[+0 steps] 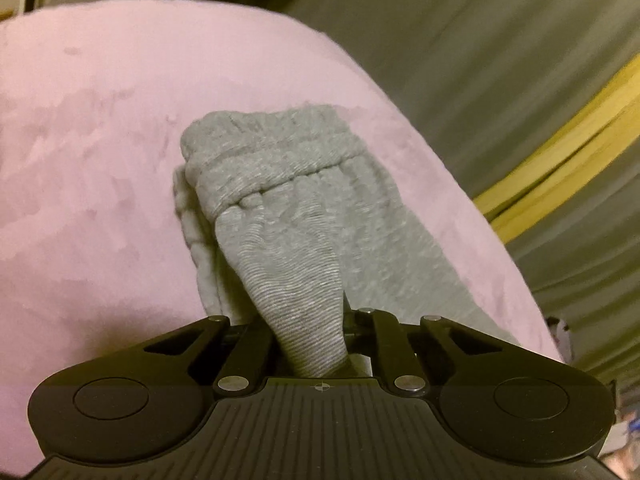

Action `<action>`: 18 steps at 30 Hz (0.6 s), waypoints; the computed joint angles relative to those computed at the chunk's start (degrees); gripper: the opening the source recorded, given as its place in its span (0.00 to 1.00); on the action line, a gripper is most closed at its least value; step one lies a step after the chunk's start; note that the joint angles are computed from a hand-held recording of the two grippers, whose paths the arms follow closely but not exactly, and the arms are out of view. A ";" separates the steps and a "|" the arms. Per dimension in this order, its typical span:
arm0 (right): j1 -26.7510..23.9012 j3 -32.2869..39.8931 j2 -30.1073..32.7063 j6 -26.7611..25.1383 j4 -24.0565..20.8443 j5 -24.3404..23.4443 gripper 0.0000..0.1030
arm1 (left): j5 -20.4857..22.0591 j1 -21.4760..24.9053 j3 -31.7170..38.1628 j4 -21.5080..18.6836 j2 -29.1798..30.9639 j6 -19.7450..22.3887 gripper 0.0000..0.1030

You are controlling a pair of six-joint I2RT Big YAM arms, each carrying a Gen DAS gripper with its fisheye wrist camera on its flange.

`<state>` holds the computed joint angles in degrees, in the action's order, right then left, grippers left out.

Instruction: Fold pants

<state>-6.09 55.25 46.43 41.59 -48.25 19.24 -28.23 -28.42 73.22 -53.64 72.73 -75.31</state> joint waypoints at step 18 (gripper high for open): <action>-2.77 -1.00 0.61 2.19 -11.55 4.18 0.12 | -21.45 -7.88 22.09 -26.31 10.84 1.05 0.84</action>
<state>-8.86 54.25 47.04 43.78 -59.79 23.42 -49.68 -36.30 95.31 -79.95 83.57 -74.27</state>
